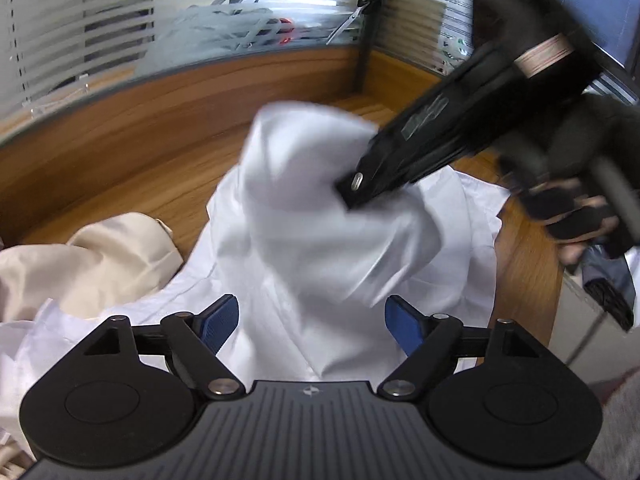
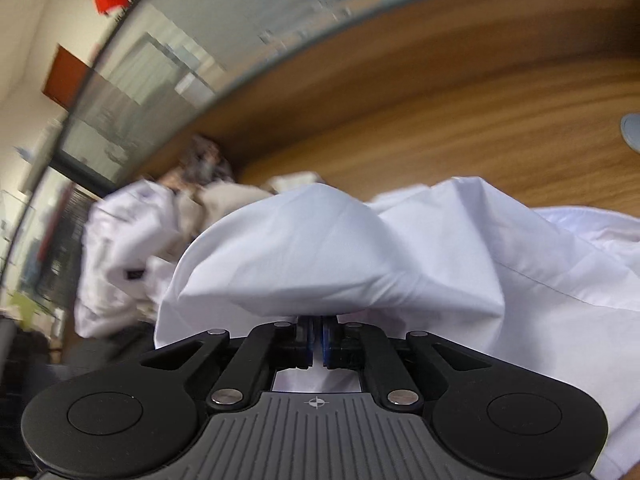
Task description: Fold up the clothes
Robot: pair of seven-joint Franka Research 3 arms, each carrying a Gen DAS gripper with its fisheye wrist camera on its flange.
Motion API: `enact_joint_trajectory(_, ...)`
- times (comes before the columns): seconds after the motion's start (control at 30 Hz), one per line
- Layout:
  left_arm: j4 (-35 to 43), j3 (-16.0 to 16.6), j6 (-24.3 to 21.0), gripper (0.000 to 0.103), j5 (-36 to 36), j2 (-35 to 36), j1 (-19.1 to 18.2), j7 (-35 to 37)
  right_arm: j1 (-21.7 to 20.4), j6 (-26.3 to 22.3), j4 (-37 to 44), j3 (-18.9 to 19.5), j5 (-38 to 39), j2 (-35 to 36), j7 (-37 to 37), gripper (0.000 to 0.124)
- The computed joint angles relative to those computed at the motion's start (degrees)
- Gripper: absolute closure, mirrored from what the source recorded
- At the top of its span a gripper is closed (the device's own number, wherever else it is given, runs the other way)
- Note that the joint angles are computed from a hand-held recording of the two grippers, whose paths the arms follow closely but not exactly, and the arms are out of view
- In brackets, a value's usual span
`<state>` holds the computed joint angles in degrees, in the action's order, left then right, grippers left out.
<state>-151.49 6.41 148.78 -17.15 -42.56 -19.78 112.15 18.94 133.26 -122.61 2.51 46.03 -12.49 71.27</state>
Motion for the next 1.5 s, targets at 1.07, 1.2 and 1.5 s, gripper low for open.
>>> enact_joint_trajectory(1.07, 1.61, -26.27, 22.95, 0.100, 34.52, 7.97, 35.03, -33.80, -3.12, 1.94, -10.24, -6.87, 18.17, -13.18, 9.70, 0.120)
enact_joint_trajectory(1.2, 2.54, -25.27, 21.49, 0.099, 37.60, 8.14, 34.28, -35.60, -3.39, 1.66, -12.59, -7.63, 21.68, -14.70, 12.44, 0.120)
enact_joint_trajectory(1.5, 3.48, -17.05, 10.79, 0.101, 38.13, 9.31, 30.93, -41.09, -9.42, 5.95, -16.25, -9.37, 16.98, -22.21, 15.21, 0.122)
